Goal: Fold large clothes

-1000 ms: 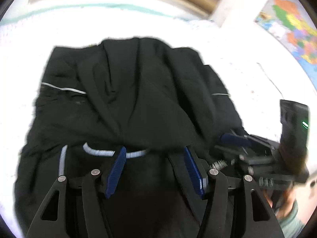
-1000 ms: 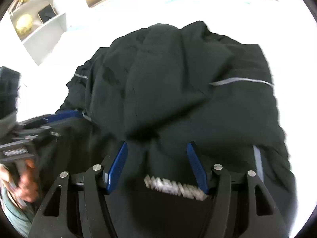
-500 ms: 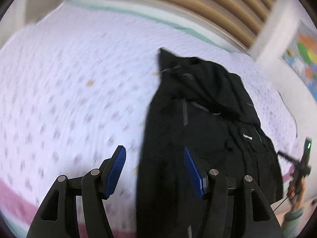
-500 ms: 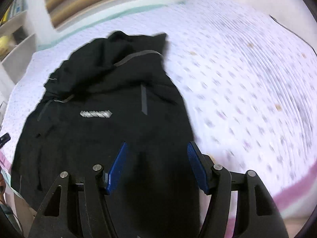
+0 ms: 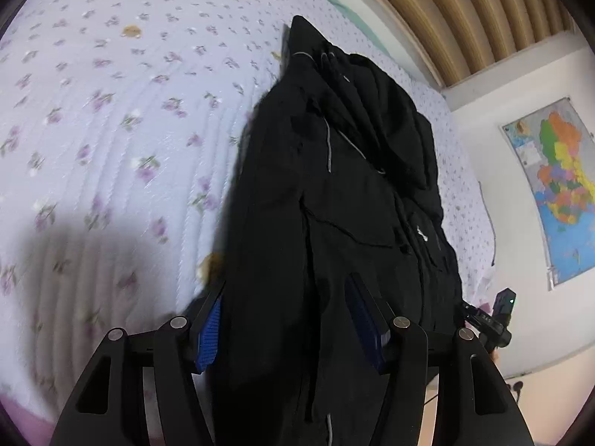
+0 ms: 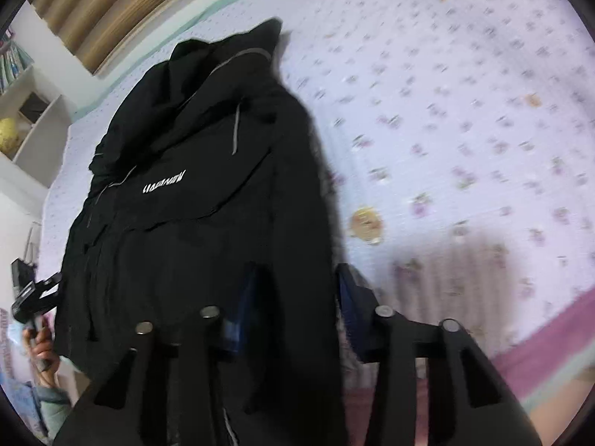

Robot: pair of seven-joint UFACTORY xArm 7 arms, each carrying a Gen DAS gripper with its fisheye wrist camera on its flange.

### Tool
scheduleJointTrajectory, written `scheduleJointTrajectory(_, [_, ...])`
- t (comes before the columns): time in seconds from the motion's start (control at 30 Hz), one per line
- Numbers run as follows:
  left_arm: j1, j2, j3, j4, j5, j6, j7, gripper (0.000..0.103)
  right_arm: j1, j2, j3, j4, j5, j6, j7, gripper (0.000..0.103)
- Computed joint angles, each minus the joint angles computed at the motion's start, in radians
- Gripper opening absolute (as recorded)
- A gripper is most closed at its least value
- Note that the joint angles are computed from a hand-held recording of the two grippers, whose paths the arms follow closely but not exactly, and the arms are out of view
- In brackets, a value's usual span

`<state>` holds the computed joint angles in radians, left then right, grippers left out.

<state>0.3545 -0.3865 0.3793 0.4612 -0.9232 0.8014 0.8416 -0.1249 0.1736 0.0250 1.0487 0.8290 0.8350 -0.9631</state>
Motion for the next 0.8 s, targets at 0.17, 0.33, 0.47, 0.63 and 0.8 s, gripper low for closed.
scheduleJointTrajectory(0.17, [-0.024,-0.055,0.035,0.018,-0.042,0.151,0.034,0.061,0.001,-0.081,0.000,-0.033,0.038,0.077,-0.081,0.038])
scheduleJointTrajectory(0.33, [-0.028,-0.181,0.042,-0.026,-0.067,0.217,0.059,0.061,-0.003,-0.092,-0.037,-0.022,0.089,0.218,-0.104,0.038])
scheduleJointTrajectory(0.47, [-0.019,-0.223,0.040,-0.097,-0.043,0.213,0.055,0.061,0.000,-0.102,-0.048,-0.065,0.041,0.218,-0.087,0.040])
scheduleJointTrajectory(0.63, [0.062,-0.375,-0.006,-0.233,0.077,0.152,-0.020,0.061,0.016,-0.211,-0.060,-0.203,-0.044,0.146,-0.116,0.040])
scheduleJointTrajectory(0.8, [0.087,-0.477,-0.061,-0.287,0.193,0.039,-0.161,0.009,0.061,-0.330,-0.075,-0.288,-0.040,0.046,-0.124,0.017])
